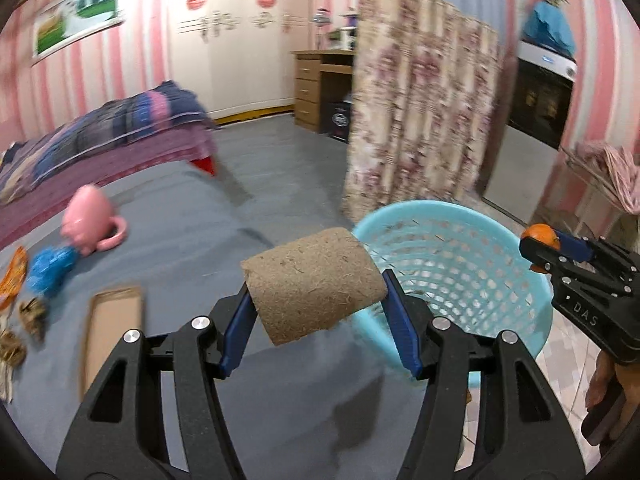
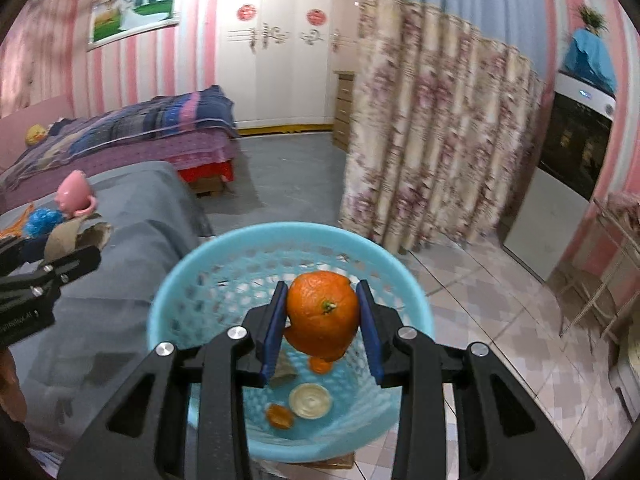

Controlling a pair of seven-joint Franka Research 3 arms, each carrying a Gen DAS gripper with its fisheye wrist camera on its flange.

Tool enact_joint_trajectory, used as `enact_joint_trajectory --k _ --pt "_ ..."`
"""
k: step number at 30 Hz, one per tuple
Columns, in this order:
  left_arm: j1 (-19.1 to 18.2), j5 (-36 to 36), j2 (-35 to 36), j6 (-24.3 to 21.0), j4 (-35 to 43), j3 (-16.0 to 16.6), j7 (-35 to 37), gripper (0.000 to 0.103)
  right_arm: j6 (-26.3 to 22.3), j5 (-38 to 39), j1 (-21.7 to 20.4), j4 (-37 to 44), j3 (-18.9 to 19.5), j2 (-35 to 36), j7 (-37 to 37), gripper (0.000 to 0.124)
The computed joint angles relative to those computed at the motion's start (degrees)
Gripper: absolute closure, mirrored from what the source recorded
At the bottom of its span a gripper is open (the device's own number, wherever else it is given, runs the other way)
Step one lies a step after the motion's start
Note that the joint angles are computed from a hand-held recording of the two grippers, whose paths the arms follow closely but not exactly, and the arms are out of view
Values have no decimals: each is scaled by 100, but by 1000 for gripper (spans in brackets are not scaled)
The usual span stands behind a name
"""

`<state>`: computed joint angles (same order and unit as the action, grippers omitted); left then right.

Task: Collect trash
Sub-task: 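Carry the roll in the left tool while the right tool carries the tangerine to the basket, then open the left tool over the basket while the right tool opens to drop the tangerine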

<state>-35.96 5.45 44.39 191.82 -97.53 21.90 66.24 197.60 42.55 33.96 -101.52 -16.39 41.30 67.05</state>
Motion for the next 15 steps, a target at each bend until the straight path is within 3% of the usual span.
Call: enact_joint_trajectory --k 6,9,11,12,15 --pt "257 366 391 -387 853 -408 -12 44 88 23 -316 -23 142 36 101 89" --pt "485 716 511 -657 1274 -730 7 38 145 -23 -551 -30 336 26 190 89" --pt "227 800 608 -685 1406 -369 -245 22 166 -44 -633 -38 401 29 211 89" --pt "73 817 667 -653 1453 -133 -404 20 171 -51 -650 -50 411 29 207 89" --pt "140 982 652 -715 1487 -106 -626 19 146 -9 -595 -68 360 44 179 89"
